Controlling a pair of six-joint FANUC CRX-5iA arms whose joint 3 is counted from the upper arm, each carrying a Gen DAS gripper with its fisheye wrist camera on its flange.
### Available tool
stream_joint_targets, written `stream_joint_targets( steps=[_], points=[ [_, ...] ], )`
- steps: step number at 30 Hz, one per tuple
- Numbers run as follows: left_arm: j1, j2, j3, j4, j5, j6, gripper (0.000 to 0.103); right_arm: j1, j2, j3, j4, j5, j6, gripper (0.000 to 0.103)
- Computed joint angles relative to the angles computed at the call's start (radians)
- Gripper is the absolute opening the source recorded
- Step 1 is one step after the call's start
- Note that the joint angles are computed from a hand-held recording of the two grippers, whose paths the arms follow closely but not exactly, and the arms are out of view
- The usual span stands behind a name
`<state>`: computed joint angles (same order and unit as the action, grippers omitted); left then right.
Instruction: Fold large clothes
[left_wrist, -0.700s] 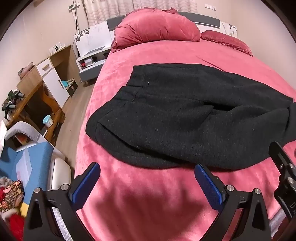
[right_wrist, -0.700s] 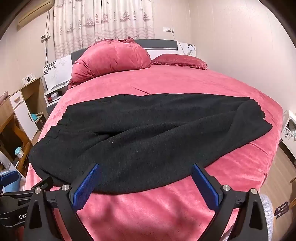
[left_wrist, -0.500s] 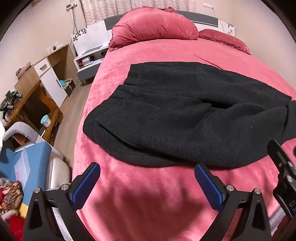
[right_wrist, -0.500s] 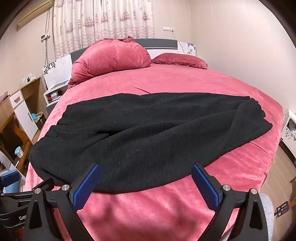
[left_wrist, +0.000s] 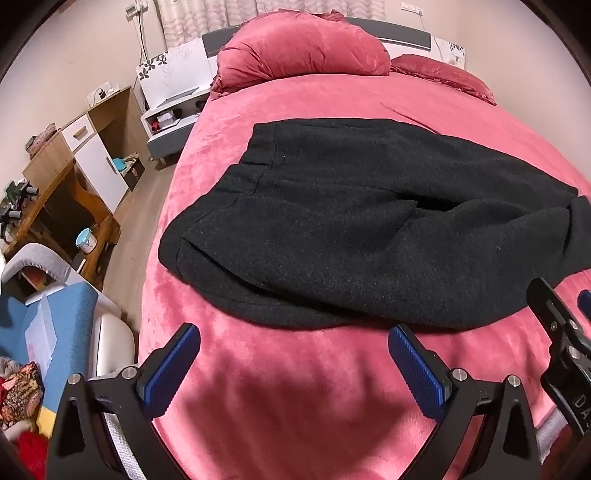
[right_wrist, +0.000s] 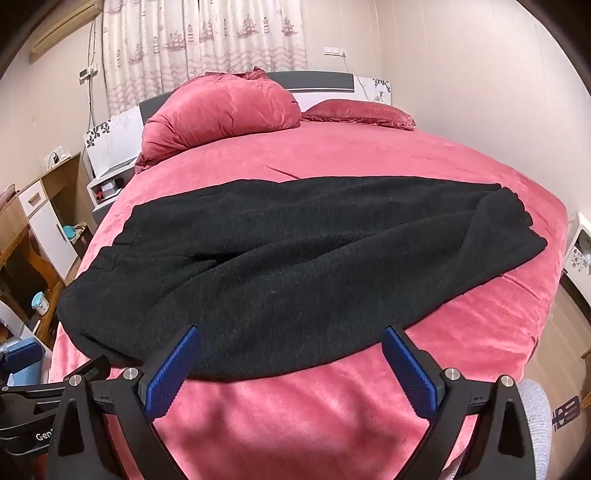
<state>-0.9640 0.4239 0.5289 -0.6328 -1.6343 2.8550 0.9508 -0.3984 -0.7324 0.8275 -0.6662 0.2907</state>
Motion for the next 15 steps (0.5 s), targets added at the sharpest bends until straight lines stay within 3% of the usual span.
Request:
stream_joint_targets(
  steps=[15],
  points=[
    [0.013,-0.014,-0.024,0.021,0.017,0.008,0.103,-0.001,0.007,0.007,-0.041,0.007,0.031,0.1]
  ],
)
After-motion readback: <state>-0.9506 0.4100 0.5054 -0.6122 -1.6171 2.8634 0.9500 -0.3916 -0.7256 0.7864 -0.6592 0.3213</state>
